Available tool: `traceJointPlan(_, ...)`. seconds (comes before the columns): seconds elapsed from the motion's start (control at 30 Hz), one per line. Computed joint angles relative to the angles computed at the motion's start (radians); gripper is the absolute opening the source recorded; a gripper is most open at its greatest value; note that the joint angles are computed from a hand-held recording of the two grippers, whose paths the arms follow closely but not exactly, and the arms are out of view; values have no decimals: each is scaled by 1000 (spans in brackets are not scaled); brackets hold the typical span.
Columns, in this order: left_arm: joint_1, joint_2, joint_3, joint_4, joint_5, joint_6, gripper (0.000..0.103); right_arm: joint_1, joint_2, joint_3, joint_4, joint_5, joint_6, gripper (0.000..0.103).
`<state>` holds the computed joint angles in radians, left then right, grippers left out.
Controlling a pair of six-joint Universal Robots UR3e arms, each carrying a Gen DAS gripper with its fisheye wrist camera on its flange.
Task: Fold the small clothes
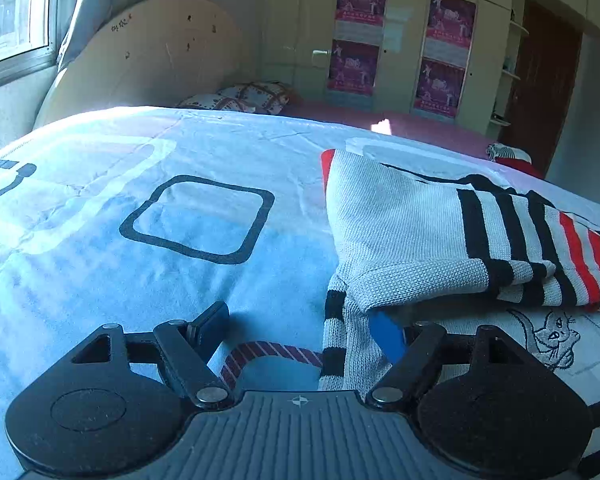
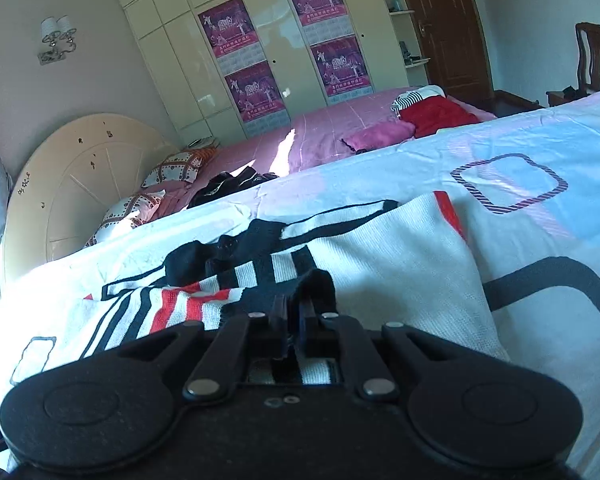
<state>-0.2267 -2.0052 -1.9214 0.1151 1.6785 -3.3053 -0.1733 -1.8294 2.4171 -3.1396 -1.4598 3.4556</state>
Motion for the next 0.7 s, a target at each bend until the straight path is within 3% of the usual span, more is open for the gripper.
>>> traceJointPlan(0.23,18,5,-10,6,-32,27,76,47,66,-25,-148,-65,-115,6)
traceJointPlan(0.3,21,7,-12,3,-39,36,76,25,91,-49,-59,-82,-105,8)
traceJointPlan(0.37,29,20,-22,-3,-51,47,76,-44,54,-55,119,-28,-66,14)
traceJointPlan(0.43,44,62,-66,16,-68,60,76,-109,-48,45,80,38,-36,23)
traceJointPlan(0.53,52,134,-137,85,-58,49,76,-162,-173,108,98,127,-53,19)
traceJointPlan(0.6,61,155,-123,121,-112,38,76,-179,-192,110,101,188,-83,15)
traceJointPlan(0.7,26,66,39,80,-192,60,76,-75,-33,26,26,162,-103,9)
